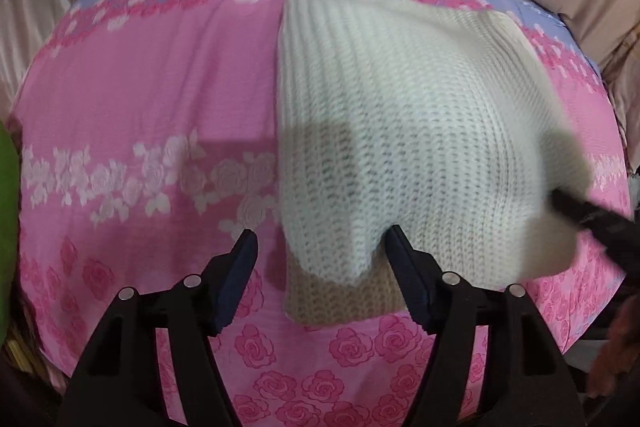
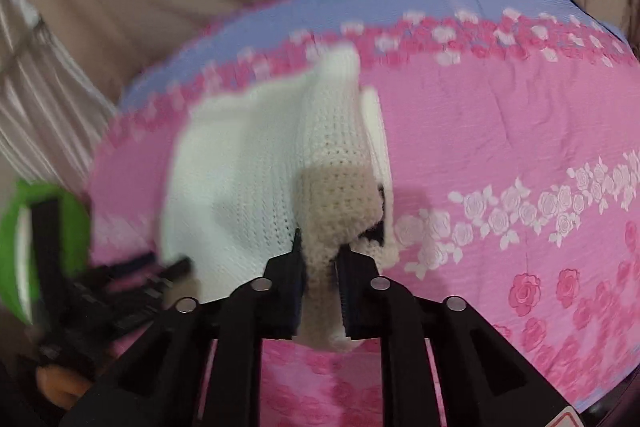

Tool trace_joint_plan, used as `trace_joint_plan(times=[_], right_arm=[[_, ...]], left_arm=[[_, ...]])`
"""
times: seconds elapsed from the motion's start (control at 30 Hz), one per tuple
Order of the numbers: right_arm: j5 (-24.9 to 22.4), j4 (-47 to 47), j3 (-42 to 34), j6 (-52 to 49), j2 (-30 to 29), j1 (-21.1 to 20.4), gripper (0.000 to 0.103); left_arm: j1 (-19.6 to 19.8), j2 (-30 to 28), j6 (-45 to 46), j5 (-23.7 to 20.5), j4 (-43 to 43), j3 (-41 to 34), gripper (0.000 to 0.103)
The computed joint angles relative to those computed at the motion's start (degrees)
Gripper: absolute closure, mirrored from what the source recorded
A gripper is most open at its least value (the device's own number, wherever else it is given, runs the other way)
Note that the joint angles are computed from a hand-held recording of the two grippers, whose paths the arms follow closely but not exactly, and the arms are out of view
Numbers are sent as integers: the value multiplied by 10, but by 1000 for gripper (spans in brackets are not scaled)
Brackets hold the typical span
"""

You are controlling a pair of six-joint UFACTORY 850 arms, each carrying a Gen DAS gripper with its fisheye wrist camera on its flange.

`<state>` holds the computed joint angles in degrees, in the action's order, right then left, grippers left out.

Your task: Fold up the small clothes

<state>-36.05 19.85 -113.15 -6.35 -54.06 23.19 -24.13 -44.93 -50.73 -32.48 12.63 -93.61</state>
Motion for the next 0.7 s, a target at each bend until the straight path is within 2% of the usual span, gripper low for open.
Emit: trace_joint_plan(times=[0.03, 0.07, 0.2, 0.27, 0.37, 0.4, 0.47, 0.53, 0.63, 0.7], right_arm=[[-30, -30, -28, 12, -35, 1, 86], [-38, -36, -32, 24, -51, -1, 81], [-17, -13, 7, 41, -12, -7, 76], [26, -54, 51, 79, 32, -3, 73], [65, -127, 89, 145, 70, 4, 70], [67, -129, 94, 145, 76, 6, 70], [68, -133, 92, 150, 77, 11, 70], [67, -166, 87, 172, 74, 20, 68], [51, -192, 79, 202, 67, 28, 62], [47, -196, 84, 208, 69, 29, 57]], left_arm=[[0, -1, 3, 1, -7, 1, 37], [-2, -2, -2, -5, -2, -2, 37], [-14, 12, -41, -9, 44, 4, 38], [-20, 18, -66, -15, 61, 4, 35], [-30, 26, -110, -21, 110, 0, 29], [-35, 28, -131, -28, 139, -2, 28], [-47, 28, -170, -50, 199, -11, 19], [-56, 27, -201, -66, 242, -17, 17], [-61, 23, -210, -82, 256, -28, 16], [-62, 25, -219, -76, 258, -24, 16]])
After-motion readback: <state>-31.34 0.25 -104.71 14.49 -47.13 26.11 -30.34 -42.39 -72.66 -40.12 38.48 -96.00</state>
